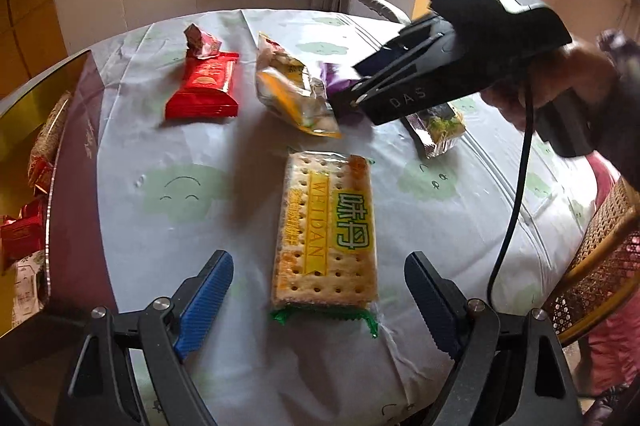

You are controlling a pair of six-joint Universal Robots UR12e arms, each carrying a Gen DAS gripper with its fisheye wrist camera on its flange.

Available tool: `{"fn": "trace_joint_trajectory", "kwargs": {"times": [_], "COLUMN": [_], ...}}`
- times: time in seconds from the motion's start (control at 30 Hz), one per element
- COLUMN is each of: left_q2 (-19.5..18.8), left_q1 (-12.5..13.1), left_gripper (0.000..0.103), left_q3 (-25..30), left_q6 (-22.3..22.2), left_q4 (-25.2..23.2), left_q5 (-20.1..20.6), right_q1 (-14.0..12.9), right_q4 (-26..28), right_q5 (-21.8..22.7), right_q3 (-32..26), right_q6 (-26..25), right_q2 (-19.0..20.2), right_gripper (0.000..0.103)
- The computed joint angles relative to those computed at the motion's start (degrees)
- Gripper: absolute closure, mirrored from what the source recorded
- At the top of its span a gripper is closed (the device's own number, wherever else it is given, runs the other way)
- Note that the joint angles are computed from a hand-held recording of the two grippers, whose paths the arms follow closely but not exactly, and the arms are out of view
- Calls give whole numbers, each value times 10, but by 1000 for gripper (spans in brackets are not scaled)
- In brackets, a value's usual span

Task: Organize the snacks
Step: 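Close the left tool on the cracker pack while the right tool grasps the purple packet, then carry the cracker pack into the gold tin and open the left tool while the right holds the purple packet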

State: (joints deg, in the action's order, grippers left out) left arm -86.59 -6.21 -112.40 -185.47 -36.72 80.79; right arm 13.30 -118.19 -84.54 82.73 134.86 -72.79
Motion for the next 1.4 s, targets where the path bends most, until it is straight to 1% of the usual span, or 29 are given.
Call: {"fn": "trace_joint_trajectory", "kwargs": {"times": [0.1, 0.17, 0.23, 0.3, 0.37, 0.4, 0.43, 0.5, 0.57, 0.6, 0.63, 0.67, 0.77, 0.83, 0.97, 1.03, 1.07, 1.13, 1.2, 1.23, 1.3, 1.33, 1.4], "left_q2": [2, 2, 0, -3, -8, -13, -17, -23, -27, -26, -26, -25, -20, -16, 3, 14, 20, 31, 43, 49, 64, 67, 77], "left_q1": [7, 11, 15, 14, 11, 10, 9, 4, 0, 0, -1, -1, 4, 3, 8, 14, 17, 22, 34, 41, 64, 71, 95], "left_gripper": [15, 15, 15, 15, 17, 21, 27, 32, 38, 43, 52, 55, 57, 57, 57, 57, 56, 56, 56, 56, 56, 56, 56], "left_q3": [-1, -1, 2, 5, 12, 16, 22, 31, 34, 32, 32, 31, 30, 26, 15, 10, 8, 5, 0, -2, -9, -10, -16], "left_q6": [-5, -8, -12, -12, -10, -7, 2, 16, 24, 21, 14, 10, -3, -3, -8, -11, -11, -13, -25, -35, -68, -81, -122], "left_q4": [0, 0, -7, -14, -18, -20, -30, -46, -49, -46, -41, -37, -41, -37, -17, -8, 0, 12, 24, 30, 45, 48, 46], "left_q5": [-7, -9, -10, -8, -3, -2, -5, -1, 2, -1, 3, 8, 4, 8, -4, -18, -20, -22, -19, -16, -9, -4, 11], "right_q1": [-11, -24, -30, -37, -49, -53, -54, -55, -55, -54, -52, -51, -46, -46, -44, -46, -47, -45, -41, -40, -39, -39, -41], "right_q4": [25, 50, 56, 49, 56, 62, 68, 68, 65, 64, 63, 62, 73, 81, 75, 74, 69, 57, 38, 30, 30, 33, 36], "right_q5": [13, 35, 51, 64, 92, 103, 108, 109, 107, 107, 107, 107, 116, 128, 140, 141, 140, 129, 120, 116, 113, 115, 116], "right_q3": [17, 27, 34, 46, 48, 45, 41, 38, 38, 37, 38, 40, 35, 32, 30, 30, 33, 38, 49, 55, 55, 53, 54], "right_q6": [9, 20, 27, 31, 43, 48, 51, 44, 42, 42, 44, 43, 44, 43, 54, 58, 60, 62, 59, 58, 58, 60, 64], "right_q2": [-18, -31, -37, -43, -42, -39, -36, -33, -34, -32, -32, -34, -33, -30, -27, -27, -29, -31, -37, -40, -39, -38, -40], "right_gripper": [63, 63, 62, 62, 62, 62, 62, 62, 62, 59, 59, 59, 58, 57, 57, 57, 60, 63, 64, 64, 63, 63, 63]}}
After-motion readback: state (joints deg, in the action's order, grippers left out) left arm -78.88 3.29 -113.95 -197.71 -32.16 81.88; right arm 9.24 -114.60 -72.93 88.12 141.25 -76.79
